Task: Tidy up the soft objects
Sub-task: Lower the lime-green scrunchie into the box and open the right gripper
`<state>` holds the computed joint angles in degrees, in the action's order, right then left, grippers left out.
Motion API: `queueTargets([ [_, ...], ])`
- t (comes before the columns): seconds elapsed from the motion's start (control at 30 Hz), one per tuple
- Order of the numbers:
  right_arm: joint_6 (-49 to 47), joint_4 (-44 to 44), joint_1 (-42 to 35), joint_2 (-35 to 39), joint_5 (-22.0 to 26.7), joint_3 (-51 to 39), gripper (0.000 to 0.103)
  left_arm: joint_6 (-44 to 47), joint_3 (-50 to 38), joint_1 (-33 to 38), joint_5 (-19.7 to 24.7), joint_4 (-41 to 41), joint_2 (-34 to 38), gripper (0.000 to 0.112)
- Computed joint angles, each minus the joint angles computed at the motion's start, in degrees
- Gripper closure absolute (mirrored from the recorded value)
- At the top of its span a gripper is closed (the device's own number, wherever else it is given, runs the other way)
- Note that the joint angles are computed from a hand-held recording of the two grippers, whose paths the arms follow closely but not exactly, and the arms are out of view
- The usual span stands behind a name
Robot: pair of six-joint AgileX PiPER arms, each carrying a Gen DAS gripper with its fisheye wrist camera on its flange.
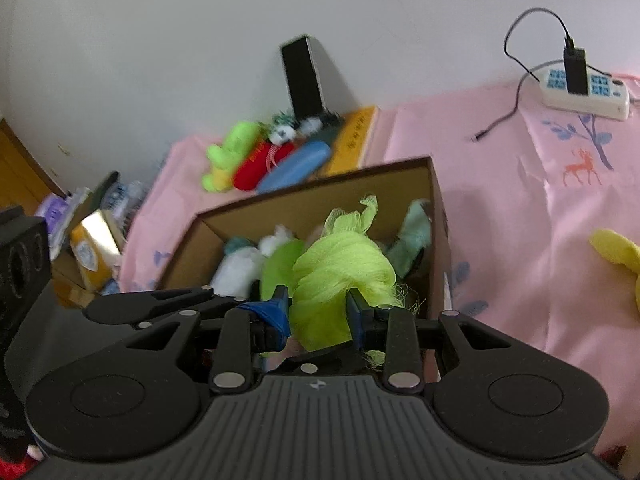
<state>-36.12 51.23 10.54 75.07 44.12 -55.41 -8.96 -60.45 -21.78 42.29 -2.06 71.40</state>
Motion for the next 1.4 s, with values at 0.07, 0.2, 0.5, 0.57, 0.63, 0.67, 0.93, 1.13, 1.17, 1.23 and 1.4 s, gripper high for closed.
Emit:
queueTargets([
  [0.07,1.66,-2.32,0.90,1.19,-0.50,-0.75,0.088,-1.50,-0.09,-0.70,-0.01,1.30,1.23,0.066],
  [0.2,4.28,-6.30,1.98,2.46,-0.91,-2.24,0.087,-4.51,0.14,-1.97,-0.73,3.55,3.26,0.065],
  [0.5,6.22,-7.89,-0.48,3.28,1.10,-3.16,0.086,-4.60,0.95,-3.89,-2.94,5.52,5.30,0.061],
  [0.57,5.75,-6.80,-1.71,2.84,1.53,-2.75,0.086,-3.65,0.96,-3.33,-3.04,4.57,5.28,0.057],
  [0.63,4.80,-4.83,-3.33,2.07,2.01,-1.80,0.086,-2.55,1.20,-2.66,-3.14,3.34,4.82,0.053],
  [0.67,4.34,-3.93,-4.02,1.72,2.32,-1.40,0.086,-2.13,1.49,-2.35,-3.28,2.93,4.38,0.047],
  [0.93,2.63,-1.65,-6.18,-1.86,0.59,0.89,0.087,-1.05,4.55,-0.20,-3.01,1.51,-2.14,0.039],
  [1.13,-1.69,5.76,-6.54,-1.62,-0.71,1.53,0.087,-3.00,7.00,0.37,-5.23,3.78,-8.04,0.044],
  [1.17,-1.87,5.86,-5.80,-1.39,-1.26,1.53,0.089,-3.78,7.23,0.12,-5.93,4.70,-8.69,0.047],
  [1.23,-1.54,5.22,-3.90,-0.31,-2.21,1.14,0.089,-4.73,7.04,-0.42,-6.49,5.78,-8.59,0.050],
  [1.4,0.96,2.59,-1.07,1.85,-2.63,0.08,0.089,-4.53,6.18,-0.86,-5.65,5.38,-5.27,0.064],
])
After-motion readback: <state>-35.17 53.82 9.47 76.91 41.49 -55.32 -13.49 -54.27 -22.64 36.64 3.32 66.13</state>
